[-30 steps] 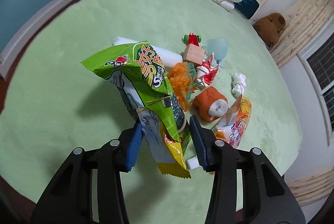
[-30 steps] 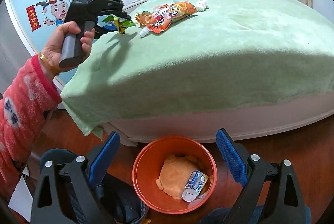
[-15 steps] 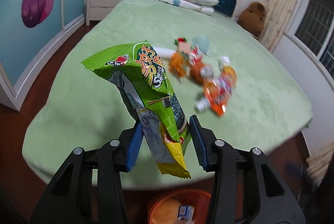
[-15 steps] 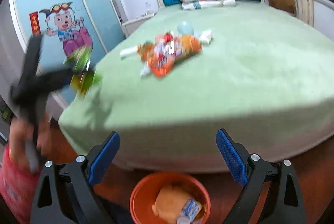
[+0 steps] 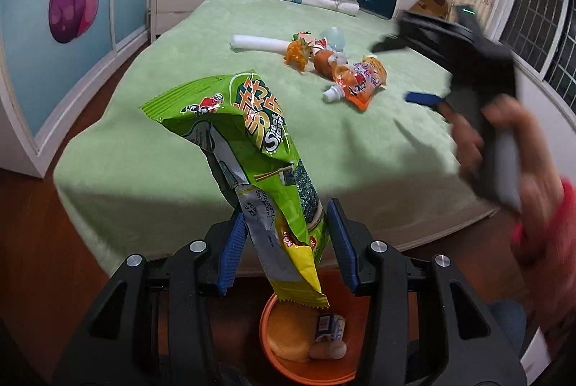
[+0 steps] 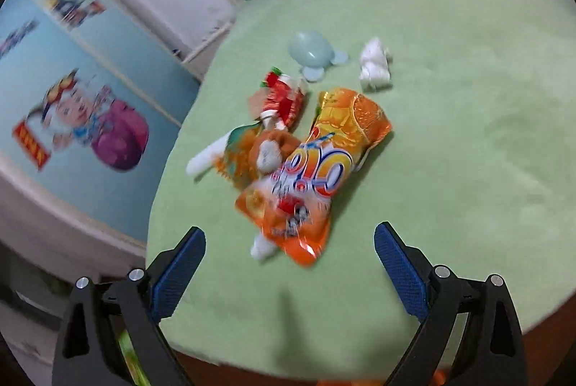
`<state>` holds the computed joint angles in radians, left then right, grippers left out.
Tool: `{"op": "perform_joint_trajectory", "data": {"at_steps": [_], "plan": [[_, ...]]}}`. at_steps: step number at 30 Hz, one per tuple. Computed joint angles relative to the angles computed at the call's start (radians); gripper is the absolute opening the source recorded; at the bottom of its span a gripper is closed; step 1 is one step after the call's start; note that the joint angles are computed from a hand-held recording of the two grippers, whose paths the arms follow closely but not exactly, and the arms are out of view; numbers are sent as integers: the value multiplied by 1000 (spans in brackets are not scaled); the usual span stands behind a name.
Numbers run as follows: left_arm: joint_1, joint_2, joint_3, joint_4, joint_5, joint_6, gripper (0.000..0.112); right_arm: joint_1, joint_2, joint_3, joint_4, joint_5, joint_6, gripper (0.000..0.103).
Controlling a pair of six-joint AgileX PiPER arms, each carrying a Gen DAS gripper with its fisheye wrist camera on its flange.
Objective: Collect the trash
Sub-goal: 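Grasp the orange juice pouch with the right tool while the left holds the snack bag, then carry both bags over the orange bucket and open both tools to drop them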
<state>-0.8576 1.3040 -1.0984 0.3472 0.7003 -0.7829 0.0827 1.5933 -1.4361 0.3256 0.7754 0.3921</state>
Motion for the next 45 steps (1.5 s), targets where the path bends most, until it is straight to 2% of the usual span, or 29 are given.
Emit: {"op": "perform_joint_trajectory", "data": {"at_steps": [5,9,12,13,14,16,27,29,38,45], "plan": [[-55,-29,36,91,21,-100,44,20,200,-236,-147,115,159,93],[-94,-47,63,130,23,-167,44,-2,290,-311,-130,150,229,93],[-91,-48,75,117,2,-165,44,24,302,-333,-191,172,243,88],[-90,-51,77,117,0,-164,44,34,299,-334,-212,175,242,80],[-84,-52,79,109,-9,-158,44,37,294,-334,-217,174,236,71],[-71,-55,89,94,-29,-148,44,44,279,-328,-234,178,239,65],[-53,-74,119,78,-57,-135,44,56,190,-292,-263,170,161,51],[-60,-72,115,86,-51,-146,44,59,165,-270,-257,161,147,44],[-92,-57,100,104,-40,-158,44,30,40,-170,-229,130,94,43],[-112,-36,79,111,-30,-162,44,1,-188,-2,-187,99,-21,43]]}}
